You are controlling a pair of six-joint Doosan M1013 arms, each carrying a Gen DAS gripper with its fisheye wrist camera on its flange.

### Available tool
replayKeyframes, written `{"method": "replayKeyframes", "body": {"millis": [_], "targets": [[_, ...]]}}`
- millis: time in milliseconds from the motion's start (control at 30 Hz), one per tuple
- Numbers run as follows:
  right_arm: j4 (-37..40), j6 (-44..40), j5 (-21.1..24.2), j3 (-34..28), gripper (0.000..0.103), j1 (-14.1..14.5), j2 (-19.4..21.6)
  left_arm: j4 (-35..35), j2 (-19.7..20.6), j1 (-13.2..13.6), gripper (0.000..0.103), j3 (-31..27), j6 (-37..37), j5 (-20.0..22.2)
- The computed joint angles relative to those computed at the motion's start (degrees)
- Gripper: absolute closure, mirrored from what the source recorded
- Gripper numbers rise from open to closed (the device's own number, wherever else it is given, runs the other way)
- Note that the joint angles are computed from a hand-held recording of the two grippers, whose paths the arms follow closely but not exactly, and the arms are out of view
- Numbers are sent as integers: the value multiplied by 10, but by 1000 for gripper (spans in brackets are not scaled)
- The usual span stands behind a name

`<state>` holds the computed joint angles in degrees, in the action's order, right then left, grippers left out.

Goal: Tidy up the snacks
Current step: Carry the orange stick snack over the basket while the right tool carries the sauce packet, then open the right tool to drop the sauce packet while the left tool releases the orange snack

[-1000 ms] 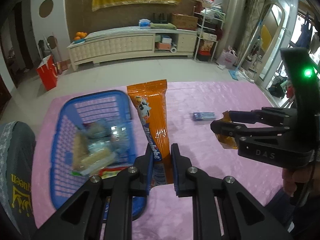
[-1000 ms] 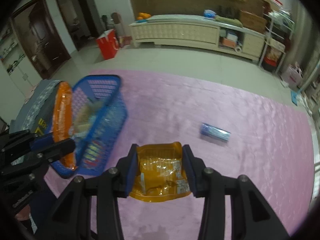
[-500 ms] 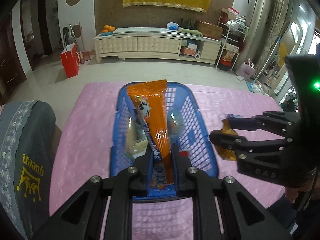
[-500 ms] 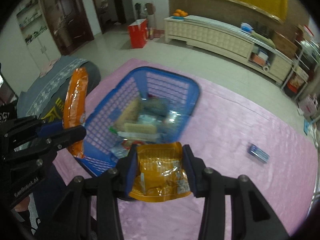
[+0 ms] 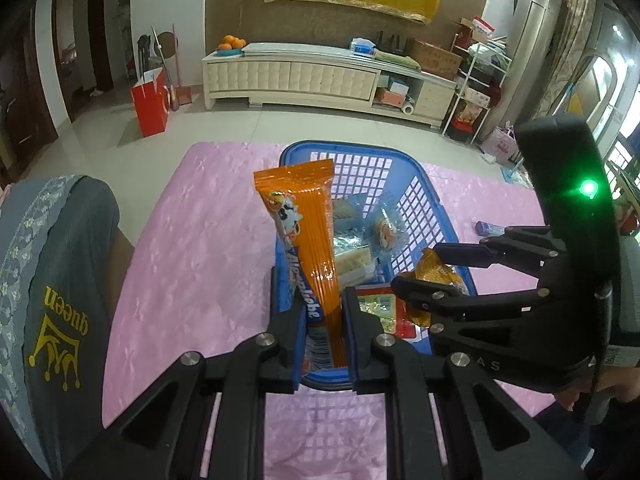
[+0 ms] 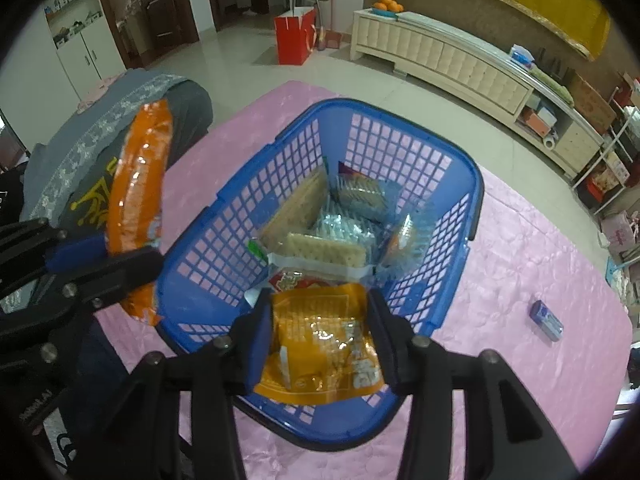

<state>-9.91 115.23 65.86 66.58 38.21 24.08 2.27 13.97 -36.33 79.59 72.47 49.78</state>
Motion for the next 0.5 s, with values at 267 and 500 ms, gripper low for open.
{"method": "replayKeyframes", "body": {"millis": [267,500], "targets": [[-20,3,14,-4,47,8,7,1,2,3,88,1,-7,5],[-17,2,5,4,21,5,0,5,6,0,88,-4,-16,12]]}}
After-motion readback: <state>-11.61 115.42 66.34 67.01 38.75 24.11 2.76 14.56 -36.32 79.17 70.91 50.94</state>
